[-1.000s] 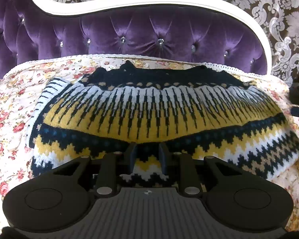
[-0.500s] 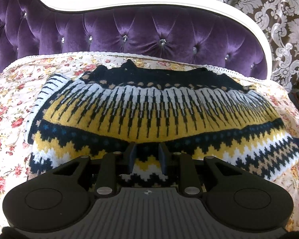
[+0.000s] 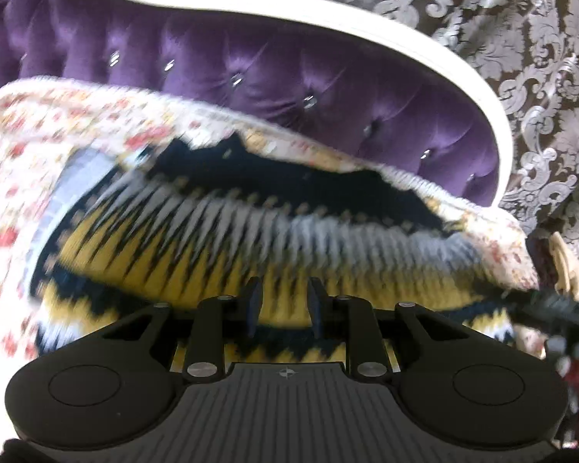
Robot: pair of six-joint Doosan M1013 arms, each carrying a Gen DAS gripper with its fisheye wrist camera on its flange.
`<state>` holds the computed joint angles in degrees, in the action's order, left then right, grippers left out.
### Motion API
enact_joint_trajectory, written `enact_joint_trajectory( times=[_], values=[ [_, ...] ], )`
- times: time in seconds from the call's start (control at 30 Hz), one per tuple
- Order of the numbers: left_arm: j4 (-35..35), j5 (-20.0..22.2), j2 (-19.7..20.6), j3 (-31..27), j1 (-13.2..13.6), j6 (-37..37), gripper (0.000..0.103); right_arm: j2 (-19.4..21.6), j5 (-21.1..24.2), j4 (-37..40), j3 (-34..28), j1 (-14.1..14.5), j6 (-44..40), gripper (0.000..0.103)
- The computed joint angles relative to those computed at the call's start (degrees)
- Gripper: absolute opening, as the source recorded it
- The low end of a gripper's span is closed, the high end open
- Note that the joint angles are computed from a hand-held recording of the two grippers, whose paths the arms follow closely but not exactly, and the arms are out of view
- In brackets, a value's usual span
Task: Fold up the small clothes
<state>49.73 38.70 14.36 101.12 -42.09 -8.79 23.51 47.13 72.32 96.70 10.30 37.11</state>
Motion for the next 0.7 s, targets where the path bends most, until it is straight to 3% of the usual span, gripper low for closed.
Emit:
enact_joint_trajectory(
  times=[0.07, 0.17, 0.23, 0.3, 0.4, 0.53, 0.57, 0.63, 0.7],
  values=[
    [-0.40, -0.06, 1.27, -2.03, 0.43, 3.77, 0.025, -0.34, -2.26, -2.48, 0.20, -0.14, 2.35, 0.041],
    [-3.28, 2.37, 4.05, -5.94, 0.87, 10.65, 0.025, 1.31, 1.68, 3.73, 0.64, -2.26, 4.86, 0.030],
    [-5.74, 5.01, 5.91, -8.12, 1.19, 15.08, 0.025, 1.50, 2.44, 6.24, 1.30, -2.67, 3.76, 0.028],
    [-10.67, 6.77, 7.72, -9.98, 1.92, 21.01, 0.025, 1.24, 2.19, 5.73, 1.32, -2.48, 2.65, 0.032],
    [-8.12, 7.36, 8.60, -10.07, 1.53, 19.68, 0.024, 1.58, 5.41, 6.05, 0.74, -2.87, 1.52, 0.048],
    [-9.64, 6.37, 8.25, -9.88, 2.07, 19.25, 0.024, 1.95, 9.04, 7.86, 0.02, -2.48, -1.74, 0.080],
    [-10.41, 5.59, 7.88, -9.62, 2.37, 19.71, 0.024, 1.96, 8.95, 7.18, -0.34, -1.92, -2.13, 0.091],
    [-10.96, 2.81, 6.43, -8.10, 2.98, 17.92, 0.024, 1.74, 8.38, 5.80, -0.83, -0.97, -2.48, 0.103],
    [-8.63, 0.51, 4.31, -5.56, 2.89, 11.52, 0.024, 1.41, 6.41, 4.27, -1.11, -0.04, -2.00, 0.103]
  ],
)
